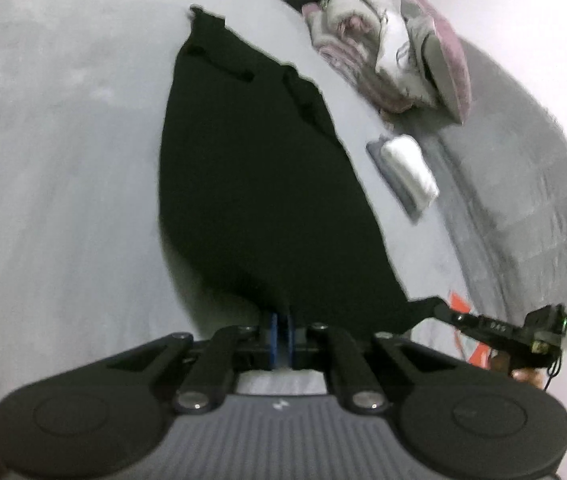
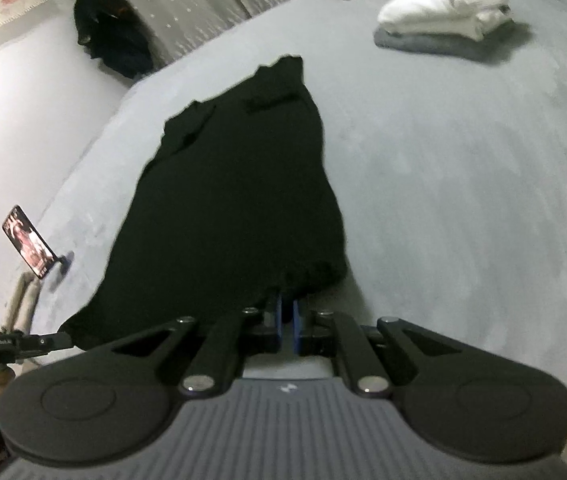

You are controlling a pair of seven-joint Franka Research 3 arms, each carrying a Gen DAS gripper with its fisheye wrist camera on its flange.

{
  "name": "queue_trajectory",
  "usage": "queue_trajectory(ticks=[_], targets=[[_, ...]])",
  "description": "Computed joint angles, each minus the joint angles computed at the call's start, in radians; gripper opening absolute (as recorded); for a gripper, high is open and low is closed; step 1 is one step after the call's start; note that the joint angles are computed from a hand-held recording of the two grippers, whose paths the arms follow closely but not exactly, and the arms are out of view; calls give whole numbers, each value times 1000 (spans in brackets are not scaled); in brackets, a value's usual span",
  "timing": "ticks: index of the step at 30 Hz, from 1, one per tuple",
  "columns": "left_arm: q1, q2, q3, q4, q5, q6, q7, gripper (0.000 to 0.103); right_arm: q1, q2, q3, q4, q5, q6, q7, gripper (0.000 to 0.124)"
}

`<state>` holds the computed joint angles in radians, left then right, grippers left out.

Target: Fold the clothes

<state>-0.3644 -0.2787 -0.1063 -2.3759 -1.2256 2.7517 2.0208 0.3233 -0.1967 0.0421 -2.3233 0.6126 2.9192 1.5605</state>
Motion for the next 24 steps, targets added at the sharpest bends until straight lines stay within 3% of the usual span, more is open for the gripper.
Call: queue_trajectory(ticks=[4, 16, 24], targets=[[21, 54, -1, 71, 4, 24, -31, 4, -4, 61, -13, 83, 19, -6, -25, 7], [131, 309, -81, 279, 192, 159, -322, 4, -88, 306, 1, 368, -82, -55, 66, 6], [207, 406, -170, 363, 120, 277, -255, 4, -102, 429, 3, 471, -146, -6, 98, 6]])
